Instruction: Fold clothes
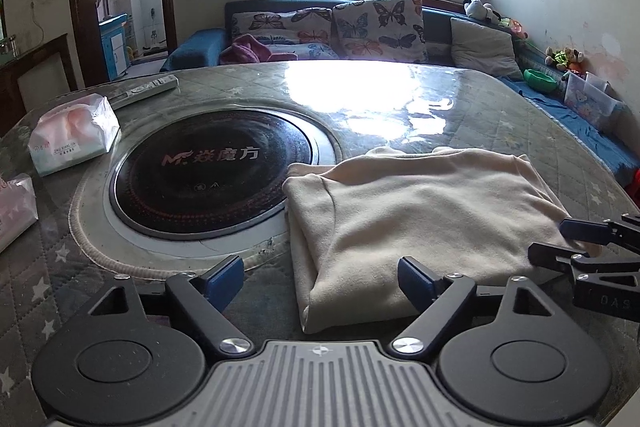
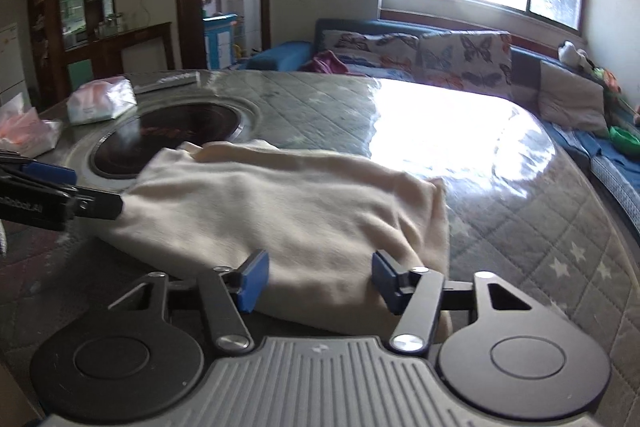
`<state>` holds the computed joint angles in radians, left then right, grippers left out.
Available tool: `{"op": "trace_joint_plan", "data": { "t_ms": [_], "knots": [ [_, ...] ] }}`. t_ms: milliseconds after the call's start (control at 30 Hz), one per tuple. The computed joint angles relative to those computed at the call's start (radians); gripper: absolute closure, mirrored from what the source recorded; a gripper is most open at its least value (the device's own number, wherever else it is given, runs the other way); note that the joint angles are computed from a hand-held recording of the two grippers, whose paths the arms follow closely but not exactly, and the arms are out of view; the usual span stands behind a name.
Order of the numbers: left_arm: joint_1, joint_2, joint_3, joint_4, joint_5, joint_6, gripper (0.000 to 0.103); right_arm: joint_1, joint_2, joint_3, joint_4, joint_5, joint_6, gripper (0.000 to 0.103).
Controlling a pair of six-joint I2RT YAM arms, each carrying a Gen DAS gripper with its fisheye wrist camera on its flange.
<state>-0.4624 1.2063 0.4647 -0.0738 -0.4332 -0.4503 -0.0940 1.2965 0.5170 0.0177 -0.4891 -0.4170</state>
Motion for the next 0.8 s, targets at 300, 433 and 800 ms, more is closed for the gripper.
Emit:
{"op": "trace_joint_plan", "data": {
  "t_ms": [300, 433, 800],
  "knots": [
    [-0.007, 0.049, 0.004, 0.022, 0.016, 0.002, 0.018, -0.02, -0.02, -0.013, -0.004, -0.005, -0.003, 0.053],
    [-0.011, 0.06, 0.002, 0.024, 0.013, 0.002, 0.017, -0.021, -0.03, -0.024, -0.002, 0.002, -0.008, 0.053],
    [0.009, 0.096, 0.008, 0.03, 0.026, -0.007, 0.016, 0.056, -0.023, -0.032, 0.026, 0.023, -0.002, 0.053]
  ]
}}
